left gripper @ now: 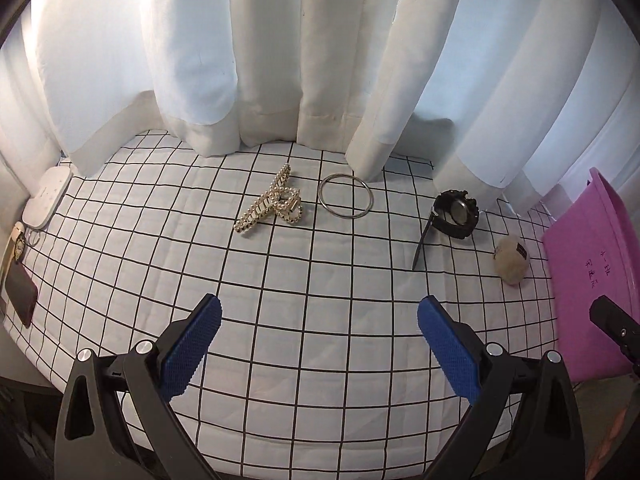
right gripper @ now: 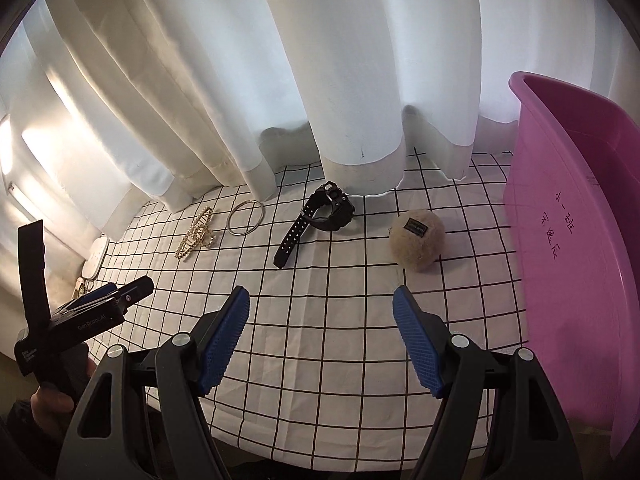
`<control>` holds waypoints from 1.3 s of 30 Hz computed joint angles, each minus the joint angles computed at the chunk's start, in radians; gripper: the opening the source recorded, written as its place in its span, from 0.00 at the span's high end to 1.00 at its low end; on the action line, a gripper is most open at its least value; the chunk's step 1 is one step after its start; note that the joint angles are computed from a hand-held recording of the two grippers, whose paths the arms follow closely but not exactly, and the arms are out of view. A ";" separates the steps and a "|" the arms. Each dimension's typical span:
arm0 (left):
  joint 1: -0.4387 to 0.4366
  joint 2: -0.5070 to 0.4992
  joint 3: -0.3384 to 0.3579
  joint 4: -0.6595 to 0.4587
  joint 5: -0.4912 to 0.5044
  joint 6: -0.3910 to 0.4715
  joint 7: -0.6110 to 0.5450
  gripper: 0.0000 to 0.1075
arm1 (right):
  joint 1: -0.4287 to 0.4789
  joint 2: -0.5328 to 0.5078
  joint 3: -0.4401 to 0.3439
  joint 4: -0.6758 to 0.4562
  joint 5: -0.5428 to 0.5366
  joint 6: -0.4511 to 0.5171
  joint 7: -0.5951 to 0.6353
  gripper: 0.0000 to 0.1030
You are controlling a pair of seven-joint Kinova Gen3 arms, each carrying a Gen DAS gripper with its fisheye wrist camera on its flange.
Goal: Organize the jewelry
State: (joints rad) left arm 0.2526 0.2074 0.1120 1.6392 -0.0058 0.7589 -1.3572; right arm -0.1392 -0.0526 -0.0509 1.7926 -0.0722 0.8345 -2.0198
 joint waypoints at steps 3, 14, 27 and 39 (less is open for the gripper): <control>-0.007 0.014 0.000 -0.010 0.004 0.002 -0.014 0.10 | -0.003 0.012 -0.006 -0.005 0.025 0.000 -0.034 0.31; -0.028 0.087 -0.022 -0.049 -0.008 -0.004 -0.044 0.10 | -0.002 0.072 0.005 0.000 0.066 -0.013 -0.125 0.31; -0.050 0.246 -0.042 -0.131 -0.030 -0.065 -0.112 0.10 | 0.006 0.165 0.029 0.035 0.093 -0.064 -0.202 0.31; -0.010 0.363 -0.066 -0.222 -0.079 -0.096 -0.144 0.10 | 0.033 0.251 0.060 0.059 0.097 -0.136 -0.232 0.31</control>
State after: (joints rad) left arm 0.2428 0.5699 0.0460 1.4173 -0.0849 0.6633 -1.5016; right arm -0.1065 0.1988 0.0087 1.8516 0.0252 0.6989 -2.2513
